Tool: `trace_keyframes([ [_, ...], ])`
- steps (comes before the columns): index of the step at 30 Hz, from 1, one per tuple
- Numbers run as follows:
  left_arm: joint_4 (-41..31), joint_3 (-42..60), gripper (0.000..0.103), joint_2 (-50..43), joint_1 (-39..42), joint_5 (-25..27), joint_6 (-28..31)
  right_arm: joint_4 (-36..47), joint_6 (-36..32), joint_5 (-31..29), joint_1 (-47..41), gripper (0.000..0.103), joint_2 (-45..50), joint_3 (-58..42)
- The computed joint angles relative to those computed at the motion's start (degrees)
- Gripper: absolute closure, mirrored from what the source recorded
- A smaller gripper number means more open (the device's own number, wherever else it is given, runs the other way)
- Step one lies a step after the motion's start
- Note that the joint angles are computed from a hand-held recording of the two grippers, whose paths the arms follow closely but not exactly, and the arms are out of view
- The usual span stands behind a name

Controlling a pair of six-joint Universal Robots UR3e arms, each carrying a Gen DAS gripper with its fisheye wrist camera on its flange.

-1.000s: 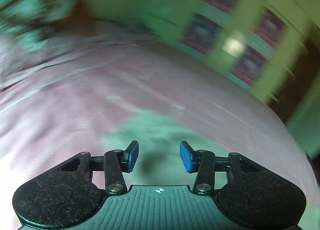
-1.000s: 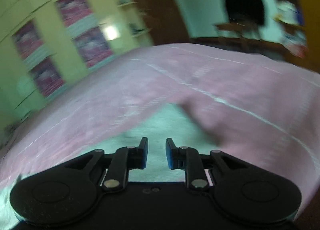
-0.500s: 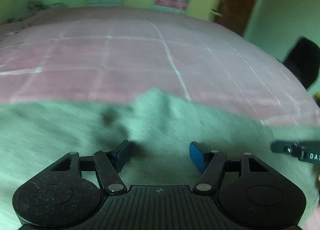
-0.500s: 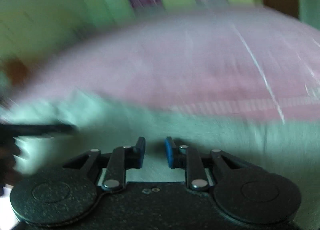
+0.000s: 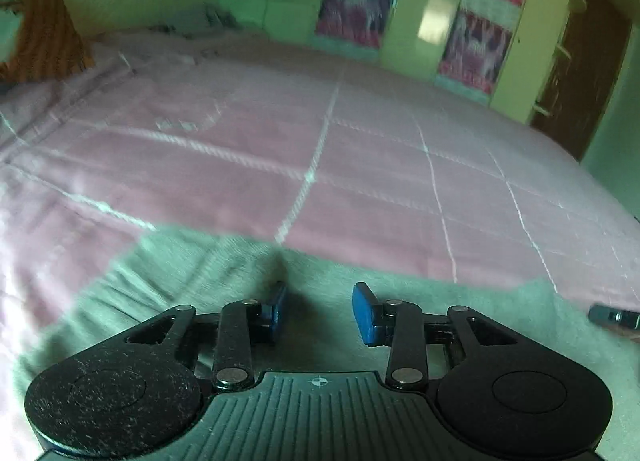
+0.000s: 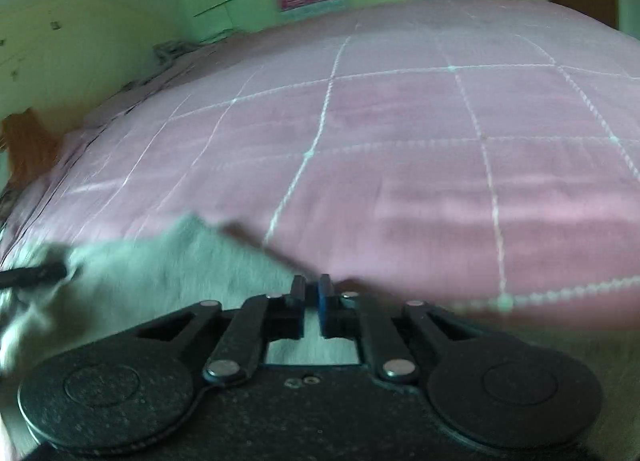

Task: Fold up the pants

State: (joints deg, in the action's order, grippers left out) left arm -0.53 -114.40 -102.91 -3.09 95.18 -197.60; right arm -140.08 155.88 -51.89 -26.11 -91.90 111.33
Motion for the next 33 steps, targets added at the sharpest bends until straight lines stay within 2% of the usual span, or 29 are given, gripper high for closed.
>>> trace_keyframes([
  [3,2.37,-1.03,0.066,-1.08,-2.13,3.40,2.48,-4.63,-0.01,4.58,3.84,0.077,0.16,-0.10],
  [5,5.50,-1.76,0.052,-1.65,-5.37,7.97,4.08,-1.96,0.87,8.34,5.96,0.076,2.44,-2.31],
  [6,6.24,-0.43,0.048,-2.94,-6.74,10.29,4.97,-1.23,2.00,8.81,7.61,0.077,4.16,-3.72],
  [7,6.81,-1.50,0.048,-2.57,-7.87,12.80,5.31,-0.01,1.72,4.87,9.97,0.077,6.01,-5.81],
  [8,7.18,-3.05,0.048,-1.81,-7.29,12.23,5.77,-0.88,3.25,-1.46,12.30,0.090,8.92,-8.67],
  [9,7.54,-4.67,0.043,-0.75,-7.30,12.41,6.13,-1.49,4.98,-3.61,12.24,0.093,9.45,-9.15],
  [10,5.77,-4.95,0.029,0.27,-8.63,15.02,5.75,0.24,6.37,-2.87,10.46,0.091,7.61,-8.58],
  [11,5.87,-6.46,0.029,1.33,-9.35,16.05,5.73,0.60,6.90,-1.15,7.47,0.076,3.86,-5.94],
  [12,4.39,-7.19,0.028,3.35,-11.05,18.15,4.52,1.18,2.84,3.25,2.43,0.065,-2.12,-0.98],
  [13,4.43,-8.21,0.026,4.73,-12.68,20.21,3.75,2.84,-1.82,8.73,-3.57,0.064,-8.12,4.11],
  [14,4.27,-9.27,0.023,6.28,-14.27,21.56,3.34,9.02,-8.31,12.76,-9.57,0.064,-14.12,7.16],
  [16,2.22,-10.21,0.018,7.74,-17.03,25.04,1.67,30.42,-21.99,13.75,-21.57,0.064,-24.75,6.68],
  [17,1.05,-10.95,0.018,8.56,-17.72,25.99,0.02,37.48,-28.12,13.34,-27.57,0.066,-26.97,6.18],
  [18,-0.01,-11.22,0.018,8.79,-17.39,25.44,-1.14,39.74,-30.09,14.35,-32.53,0.066,-26.80,6.73],
  [20,-2.04,-11.60,0.018,9.77,-19.10,27.77,-2.63,43.03,-36.55,10.15,-40.38,0.072,-22.75,3.65],
  [21,-2.96,-11.45,0.018,9.99,-19.76,28.54,-2.92,42.65,-37.51,9.38,-44.08,0.082,-20.96,2.52],
  [23,-6.57,-11.04,0.018,11.29,-21.43,30.25,-4.50,47.13,-37.58,10.73,-52.05,0.082,-15.85,-3.12],
  [24,-8.18,-11.20,0.018,12.26,-22.25,30.74,-5.65,48.47,-36.83,11.99,-56.40,0.068,-14.64,-5.01],
  [26,-10.15,-11.88,0.017,13.54,-23.12,30.76,-7.26,49.56,-34.83,14.57,-64.60,0.049,-13.90,-7.44],
  [29,-11.93,-11.88,0.008,14.35,-22.21,28.67,-7.93,68.43,-42.87,18.86,-75.35,0.048,-6.44,-18.41],
  [31,-11.08,-11.68,0.001,13.28,-21.44,27.08,-8.19,79.37,-46.54,19.05,-80.48,0.049,-0.13,-26.88],
  [33,-10.24,-11.76,0.000,12.61,-20.82,25.89,-8.52,88.05,-48.98,17.61,-83.36,0.049,6.12,-34.03],
])
